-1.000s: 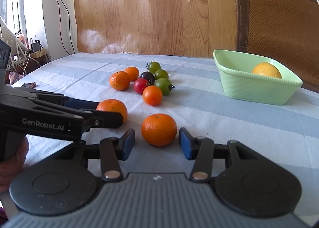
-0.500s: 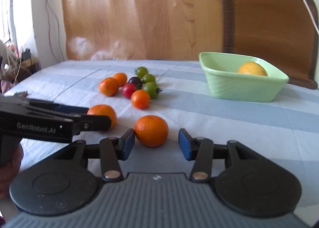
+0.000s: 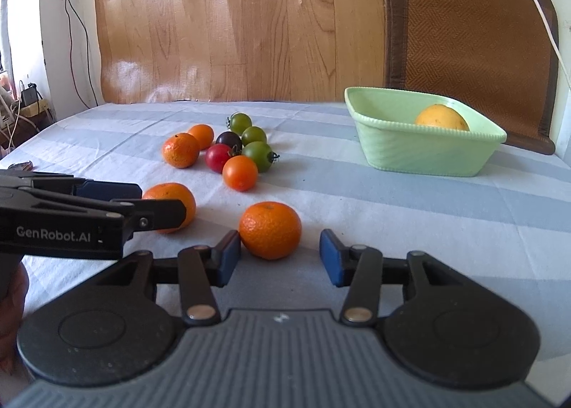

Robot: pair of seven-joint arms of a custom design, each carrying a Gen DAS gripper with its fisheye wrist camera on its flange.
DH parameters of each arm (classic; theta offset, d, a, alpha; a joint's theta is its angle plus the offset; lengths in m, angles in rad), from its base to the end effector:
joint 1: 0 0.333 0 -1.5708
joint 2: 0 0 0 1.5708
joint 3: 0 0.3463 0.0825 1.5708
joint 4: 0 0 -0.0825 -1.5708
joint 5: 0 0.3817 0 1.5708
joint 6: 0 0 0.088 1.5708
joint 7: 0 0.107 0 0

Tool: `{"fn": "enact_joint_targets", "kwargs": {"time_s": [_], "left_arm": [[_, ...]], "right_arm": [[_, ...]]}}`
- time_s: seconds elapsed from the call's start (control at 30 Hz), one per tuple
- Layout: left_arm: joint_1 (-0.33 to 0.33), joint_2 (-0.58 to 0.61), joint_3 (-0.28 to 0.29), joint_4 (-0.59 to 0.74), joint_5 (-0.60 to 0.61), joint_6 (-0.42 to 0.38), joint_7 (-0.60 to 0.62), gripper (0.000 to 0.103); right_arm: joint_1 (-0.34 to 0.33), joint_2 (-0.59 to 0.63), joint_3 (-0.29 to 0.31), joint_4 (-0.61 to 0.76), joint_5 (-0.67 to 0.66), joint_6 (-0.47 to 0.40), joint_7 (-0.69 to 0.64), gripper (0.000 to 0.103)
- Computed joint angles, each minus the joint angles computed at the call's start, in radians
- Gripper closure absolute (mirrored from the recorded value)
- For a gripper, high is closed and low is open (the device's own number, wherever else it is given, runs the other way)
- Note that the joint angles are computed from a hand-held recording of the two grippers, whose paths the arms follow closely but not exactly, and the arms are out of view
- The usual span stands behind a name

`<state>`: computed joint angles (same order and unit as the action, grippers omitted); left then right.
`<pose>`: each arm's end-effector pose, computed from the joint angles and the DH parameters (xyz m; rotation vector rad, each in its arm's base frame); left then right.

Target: Organize fruits

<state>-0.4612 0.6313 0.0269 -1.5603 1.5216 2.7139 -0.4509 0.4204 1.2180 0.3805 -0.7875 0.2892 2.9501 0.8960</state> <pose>0.6539 -0.3468 0.3321 -1.8362 1.3910 -0.9352 0.7464 0.4514 0.3114 -1.9634 0.8131 -0.3974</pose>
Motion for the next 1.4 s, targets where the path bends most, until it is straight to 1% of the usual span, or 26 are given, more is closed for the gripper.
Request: {"fn": "enact_joint_targets", "kwargs": {"time_s": [0.37,0.77,1.03,1.4], "left_arm": [[-0.008,0.005,0.003,0.007,-0.032,-0.013,0.051,0.035],[-0.01,0.004,0.009,0.005,-0.028,-0.003,0.036,0.035],[-0.01,0.003,0.009,0.004,-0.029,-0.003,0.028,0.032],[-0.011,0.007,0.011,0.008,-0.051,0.0,0.055,0.032]], "right_arm": [[0.001,-0.001,-0.004,-0.002,0.003,0.006,0.013,0.052],[0.0,-0.003,-0.004,-0.008,-0.004,0.009,0.015,0.051],[0.0,-0.005,-0.004,-0.012,-0.009,0.012,0.019,0.051],[-0.002,-0.006,-0.002,-0.016,-0.014,0.015,0.021,0.05]]}}
